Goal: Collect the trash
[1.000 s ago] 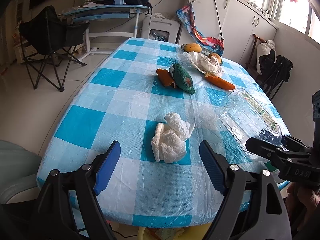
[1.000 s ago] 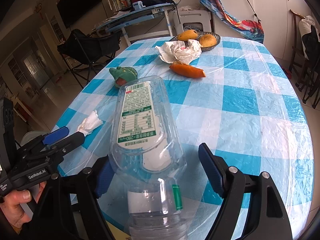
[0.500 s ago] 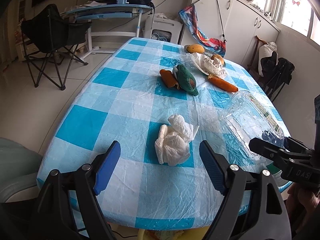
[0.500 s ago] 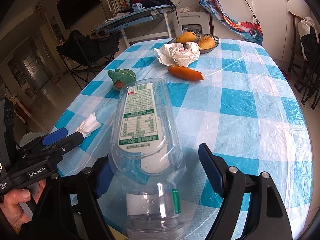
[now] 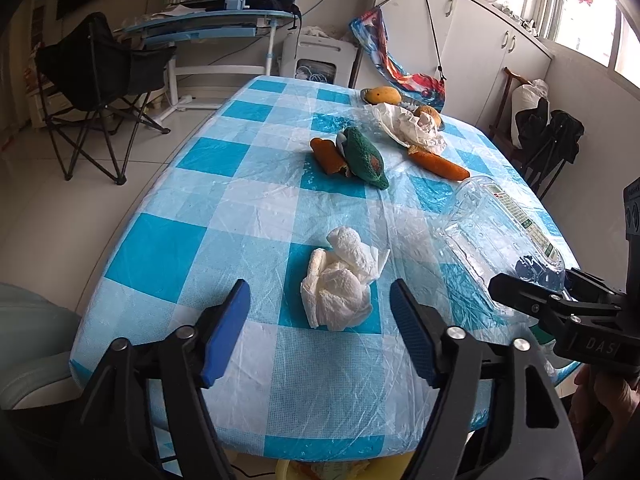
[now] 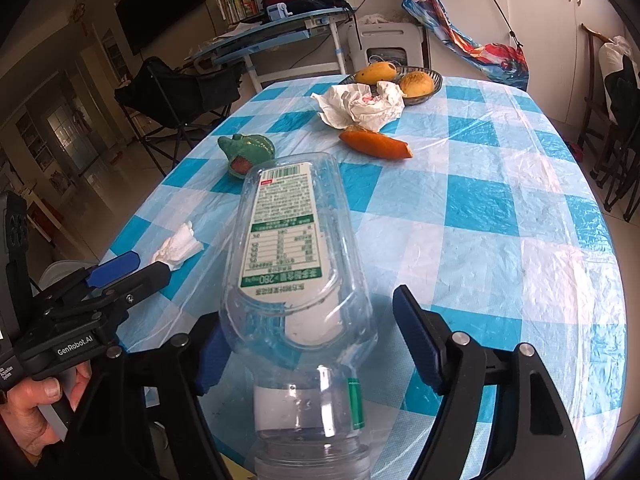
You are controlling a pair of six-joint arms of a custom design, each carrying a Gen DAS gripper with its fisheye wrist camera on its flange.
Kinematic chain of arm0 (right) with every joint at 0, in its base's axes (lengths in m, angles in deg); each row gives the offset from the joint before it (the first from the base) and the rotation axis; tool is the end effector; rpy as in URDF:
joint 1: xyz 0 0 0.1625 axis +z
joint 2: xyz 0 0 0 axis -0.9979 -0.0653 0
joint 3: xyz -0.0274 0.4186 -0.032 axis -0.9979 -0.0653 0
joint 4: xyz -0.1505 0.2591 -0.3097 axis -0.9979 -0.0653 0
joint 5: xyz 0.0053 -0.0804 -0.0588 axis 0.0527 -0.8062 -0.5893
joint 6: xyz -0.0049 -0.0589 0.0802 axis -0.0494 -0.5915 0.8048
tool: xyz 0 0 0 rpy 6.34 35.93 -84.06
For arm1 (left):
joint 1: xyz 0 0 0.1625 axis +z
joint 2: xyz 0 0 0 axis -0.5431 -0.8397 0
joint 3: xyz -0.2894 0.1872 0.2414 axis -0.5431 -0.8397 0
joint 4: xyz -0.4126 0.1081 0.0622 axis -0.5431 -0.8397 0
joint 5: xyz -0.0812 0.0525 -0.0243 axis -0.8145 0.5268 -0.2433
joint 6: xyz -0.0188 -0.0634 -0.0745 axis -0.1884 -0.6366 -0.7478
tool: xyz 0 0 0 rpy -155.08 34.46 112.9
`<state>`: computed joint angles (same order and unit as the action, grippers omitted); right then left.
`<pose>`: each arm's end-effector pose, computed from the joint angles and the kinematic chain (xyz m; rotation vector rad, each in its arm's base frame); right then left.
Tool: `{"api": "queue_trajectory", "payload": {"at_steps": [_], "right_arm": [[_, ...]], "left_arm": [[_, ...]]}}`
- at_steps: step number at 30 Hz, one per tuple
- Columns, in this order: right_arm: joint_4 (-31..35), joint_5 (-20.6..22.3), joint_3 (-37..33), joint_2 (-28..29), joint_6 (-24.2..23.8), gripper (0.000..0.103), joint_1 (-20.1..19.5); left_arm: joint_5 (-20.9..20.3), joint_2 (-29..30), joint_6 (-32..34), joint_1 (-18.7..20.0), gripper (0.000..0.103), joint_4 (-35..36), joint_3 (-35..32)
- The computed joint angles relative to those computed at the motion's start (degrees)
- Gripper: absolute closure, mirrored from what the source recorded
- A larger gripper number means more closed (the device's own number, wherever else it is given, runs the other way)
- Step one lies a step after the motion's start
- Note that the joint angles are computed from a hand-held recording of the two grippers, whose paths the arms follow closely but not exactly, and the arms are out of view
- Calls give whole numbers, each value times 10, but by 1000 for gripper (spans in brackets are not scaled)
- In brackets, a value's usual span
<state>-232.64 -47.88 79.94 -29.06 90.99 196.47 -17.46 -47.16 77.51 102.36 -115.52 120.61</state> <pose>0.2117 -0.3854 -0.0618 0.0440 -2.3839 0.9792 0.0323 -0.4006 0.1740 0.9020 2.5171 -0.6475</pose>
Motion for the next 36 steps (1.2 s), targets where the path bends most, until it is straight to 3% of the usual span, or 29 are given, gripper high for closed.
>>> {"api": "queue_trajectory", "payload": {"at_steps": [2,4,5,15,31,36], "right_arm": [[1,2,-1,1,-1,35,0],[2,6,1,0,0,43,0],[2,5,1,-1,0,43,0],[-23,14,6,-1,-3,44,6],[21,-2,0,2,4,44,12],[4,18,8,1,4,44,5]], "left_arm": [[7,2,12,-3,63,1,0],[13,4,21,-7,80,2,1],[11,3,22,-6,81,4,0],[-19,-19,8,0,84,6,1],[-21,-28,17,-4,84,-1,12],[-22,-27,18,-4,84,-3,12]]}}
